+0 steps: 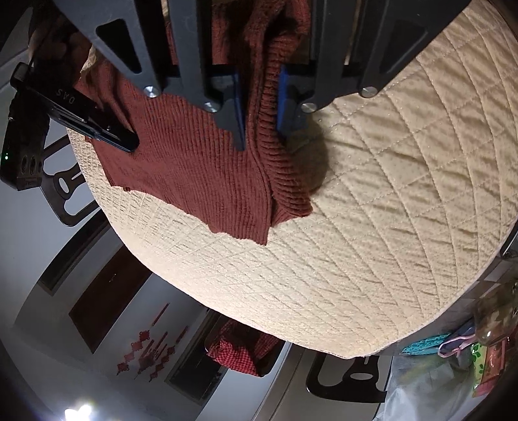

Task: Fold small clothes
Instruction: 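Grasp the sweater side edge with the left tool, then lift the held edge with the left tool and fold it over the sweater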

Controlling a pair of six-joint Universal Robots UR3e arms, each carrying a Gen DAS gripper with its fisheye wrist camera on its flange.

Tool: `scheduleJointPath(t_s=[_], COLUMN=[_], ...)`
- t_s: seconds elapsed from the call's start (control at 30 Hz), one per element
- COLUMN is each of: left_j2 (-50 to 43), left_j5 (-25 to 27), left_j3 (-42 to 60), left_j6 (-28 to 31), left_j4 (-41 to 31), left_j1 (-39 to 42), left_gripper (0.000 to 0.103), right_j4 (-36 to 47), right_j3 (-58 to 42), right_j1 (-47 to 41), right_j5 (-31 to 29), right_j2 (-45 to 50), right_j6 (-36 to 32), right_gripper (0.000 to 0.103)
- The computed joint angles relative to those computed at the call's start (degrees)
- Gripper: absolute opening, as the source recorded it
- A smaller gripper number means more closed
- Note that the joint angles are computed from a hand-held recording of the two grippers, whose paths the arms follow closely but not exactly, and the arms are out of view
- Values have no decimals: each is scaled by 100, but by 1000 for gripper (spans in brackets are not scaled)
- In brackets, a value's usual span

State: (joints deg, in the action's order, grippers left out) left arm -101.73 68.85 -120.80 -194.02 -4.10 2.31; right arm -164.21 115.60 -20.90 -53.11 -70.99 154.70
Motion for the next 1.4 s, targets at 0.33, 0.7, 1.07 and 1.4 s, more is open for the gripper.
scheduleJointPath(t_s=[0.33, 0.7, 1.07, 1.4], left_j2=[466, -17, -2701, -1542], left_j5=[-185, 63, -67, -345], left_j3=[245, 2221, 5437, 3826], left_j6=[-170, -401, -333, -179], left_j4=[-386, -1188, -2890, -1681], left_j1=[-87, -1298, -2529, -2283], left_gripper=[16, 15, 17, 24], right_j4=[839, 1507, 2847, 6050], right_j3=[1504, 1949, 1994, 1037], right_j1=[-880, -2379, -3540, -4163], right_j5=[712, 1267, 1539, 2239], right_j2=[-1368, -2098, -2382, -2228], right_j6=[-1532, -1980, -2809, -4321], right_gripper=[12, 12, 12, 42])
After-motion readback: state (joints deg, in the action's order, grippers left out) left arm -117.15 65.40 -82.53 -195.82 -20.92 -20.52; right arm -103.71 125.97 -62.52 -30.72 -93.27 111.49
